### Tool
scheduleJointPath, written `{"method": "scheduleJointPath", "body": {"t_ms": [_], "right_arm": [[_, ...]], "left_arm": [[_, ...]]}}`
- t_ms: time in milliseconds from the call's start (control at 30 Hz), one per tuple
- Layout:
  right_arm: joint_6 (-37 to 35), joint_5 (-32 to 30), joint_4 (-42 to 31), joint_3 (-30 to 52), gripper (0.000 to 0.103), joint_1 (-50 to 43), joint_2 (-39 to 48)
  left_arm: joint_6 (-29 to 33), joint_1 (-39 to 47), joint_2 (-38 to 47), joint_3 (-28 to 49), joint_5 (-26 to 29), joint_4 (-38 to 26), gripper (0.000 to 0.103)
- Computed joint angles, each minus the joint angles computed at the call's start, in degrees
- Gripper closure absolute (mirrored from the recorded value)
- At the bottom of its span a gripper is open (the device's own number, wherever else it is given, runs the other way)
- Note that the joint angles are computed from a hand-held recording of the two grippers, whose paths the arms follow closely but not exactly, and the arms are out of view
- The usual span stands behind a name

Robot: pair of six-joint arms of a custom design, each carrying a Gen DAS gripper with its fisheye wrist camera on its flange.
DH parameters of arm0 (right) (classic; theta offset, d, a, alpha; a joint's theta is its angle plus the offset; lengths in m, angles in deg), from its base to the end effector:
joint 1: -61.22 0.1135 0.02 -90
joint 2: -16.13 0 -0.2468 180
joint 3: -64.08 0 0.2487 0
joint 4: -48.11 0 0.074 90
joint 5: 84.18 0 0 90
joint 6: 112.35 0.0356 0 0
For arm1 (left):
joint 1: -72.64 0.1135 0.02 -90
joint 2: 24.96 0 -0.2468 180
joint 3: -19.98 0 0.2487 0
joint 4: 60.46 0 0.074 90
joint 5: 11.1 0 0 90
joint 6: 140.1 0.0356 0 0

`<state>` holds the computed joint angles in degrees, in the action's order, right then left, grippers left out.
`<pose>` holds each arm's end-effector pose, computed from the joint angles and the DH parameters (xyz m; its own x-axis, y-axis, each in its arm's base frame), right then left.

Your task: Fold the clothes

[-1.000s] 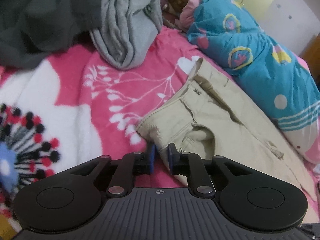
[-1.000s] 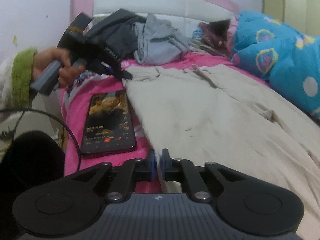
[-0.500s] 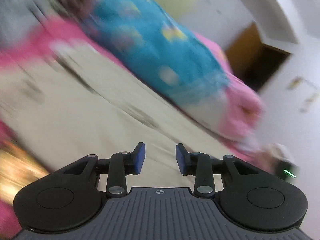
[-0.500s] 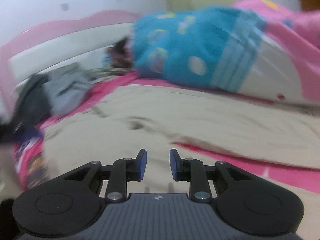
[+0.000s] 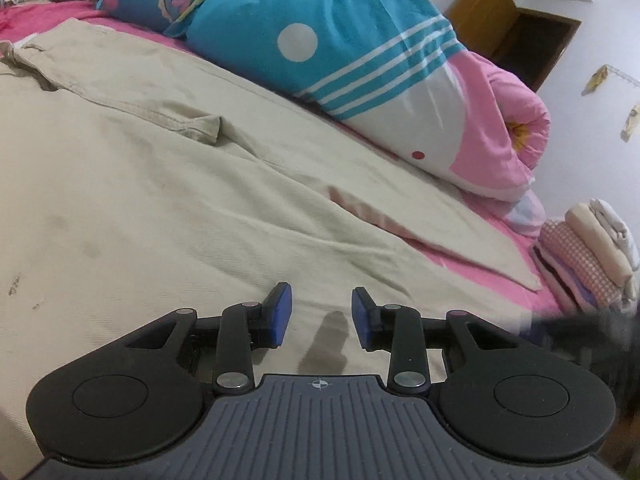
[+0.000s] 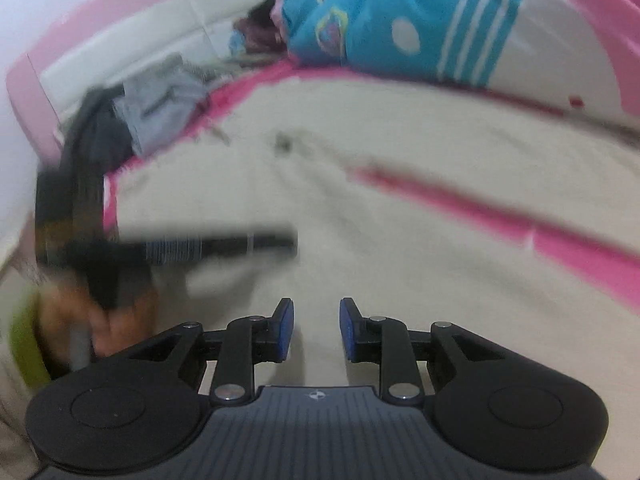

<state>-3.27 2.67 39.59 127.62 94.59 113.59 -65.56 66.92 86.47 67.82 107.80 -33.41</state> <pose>0.2823 0.1882 0.1455 -0.7232 -0.0855 -0.6853 -0.3668 0.8883 0.2763 0.3021 -0.0475 0.0579 -0.6972 -0.1647 -0.6977 0.2986 0.8181 -0.4915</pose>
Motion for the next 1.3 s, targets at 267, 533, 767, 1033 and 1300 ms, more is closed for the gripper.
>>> {"method": "scheduleJointPath", "body": {"t_ms": [267,533,767,1033,1300], "right_arm": [[-4.0,-6.8,-10.5,32.5,0.067,-7.3,25.0],[-6.5,-12.9,-13.4,36.2,0.066,-7.4,29.9],[-10.5,-10.9,-13.8,40.5,0.067,-7.2,32.6],[-20.0,2.3,1.0,28.8,0.102,-2.3,25.9],[-21.4,10.3,2.2,34.8,0.096,-1.8,33.1]], "left_arm": [[-0.1,1.3,2.6,-0.7,3.1,4.9,0.070],[0.0,3.2,4.8,-0.4,6.7,6.9,0.070],[0.7,2.4,5.0,-0.5,5.2,7.6,0.070],[3.0,1.8,4.4,-0.7,4.1,6.4,0.070],[4.0,1.7,4.0,-0.6,3.9,5.4,0.070]]}}
